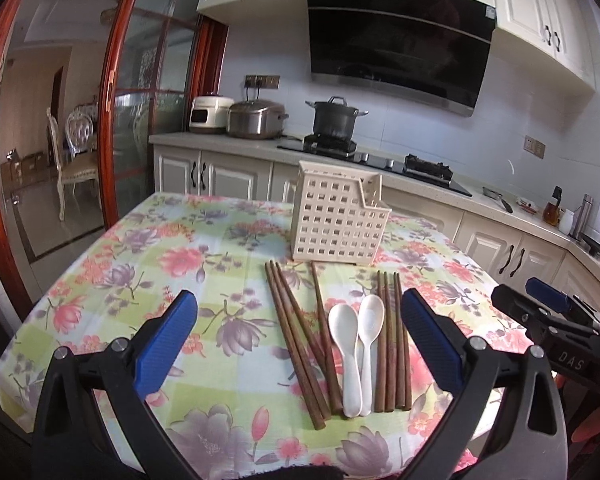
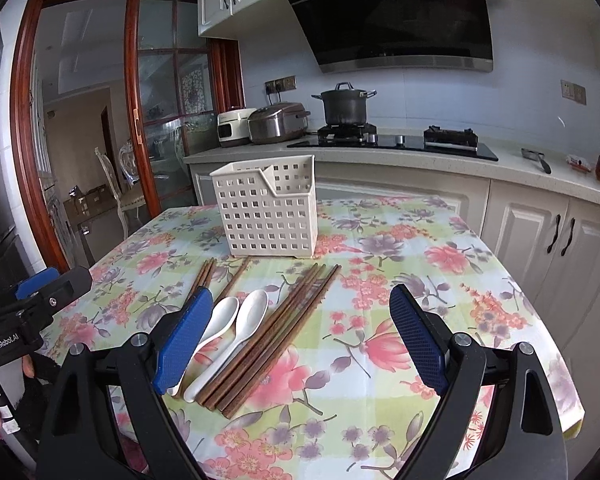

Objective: Organize utensils
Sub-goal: 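Lower the left gripper onto a brown chopstick and close while the right gripper grasps another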

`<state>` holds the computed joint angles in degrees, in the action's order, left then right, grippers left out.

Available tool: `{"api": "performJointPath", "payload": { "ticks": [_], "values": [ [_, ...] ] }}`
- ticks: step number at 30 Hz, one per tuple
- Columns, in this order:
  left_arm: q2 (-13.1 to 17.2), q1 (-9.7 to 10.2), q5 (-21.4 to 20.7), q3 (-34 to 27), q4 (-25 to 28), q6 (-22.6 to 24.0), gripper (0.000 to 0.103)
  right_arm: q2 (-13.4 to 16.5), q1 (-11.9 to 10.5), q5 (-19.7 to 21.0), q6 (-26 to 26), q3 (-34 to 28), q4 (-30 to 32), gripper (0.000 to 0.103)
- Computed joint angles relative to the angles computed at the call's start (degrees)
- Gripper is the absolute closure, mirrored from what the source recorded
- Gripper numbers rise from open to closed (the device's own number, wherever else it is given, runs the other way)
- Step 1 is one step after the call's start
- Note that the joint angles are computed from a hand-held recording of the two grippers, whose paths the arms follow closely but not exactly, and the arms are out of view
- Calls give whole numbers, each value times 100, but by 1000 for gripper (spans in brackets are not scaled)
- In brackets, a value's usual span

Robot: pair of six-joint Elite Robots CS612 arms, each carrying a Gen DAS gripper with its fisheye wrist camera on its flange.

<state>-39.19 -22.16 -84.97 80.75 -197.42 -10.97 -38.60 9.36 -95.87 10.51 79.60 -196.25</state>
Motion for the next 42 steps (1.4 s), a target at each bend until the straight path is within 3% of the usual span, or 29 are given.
{"api": "performJointPath", "payload": {
  "ticks": [5,9,14,22,28,33,42],
  "values": [
    [116,64,-162,-246,584,-164,5,114,-28,188,49,-215,438,18],
    [231,90,-165,-521,1042,-281,5,216,-39,54,70,-483,927,18],
    [430,172,-247,-1143,2197,-225,5,333,-119,-49,493,-862,1765,19],
    [869,231,-40,-2218,3850,-308,6,604,-240,264,991,-1556,3144,48],
    [1176,282,65,-2886,4733,-575,15,797,-229,332,1091,-1997,3691,62],
    [1334,263,295,-3213,5202,-635,17,954,-241,430,1200,-2328,4139,64],
    [1473,261,345,-3486,5510,-641,17,1073,-206,175,1180,-2603,4406,65]
  ]
}}
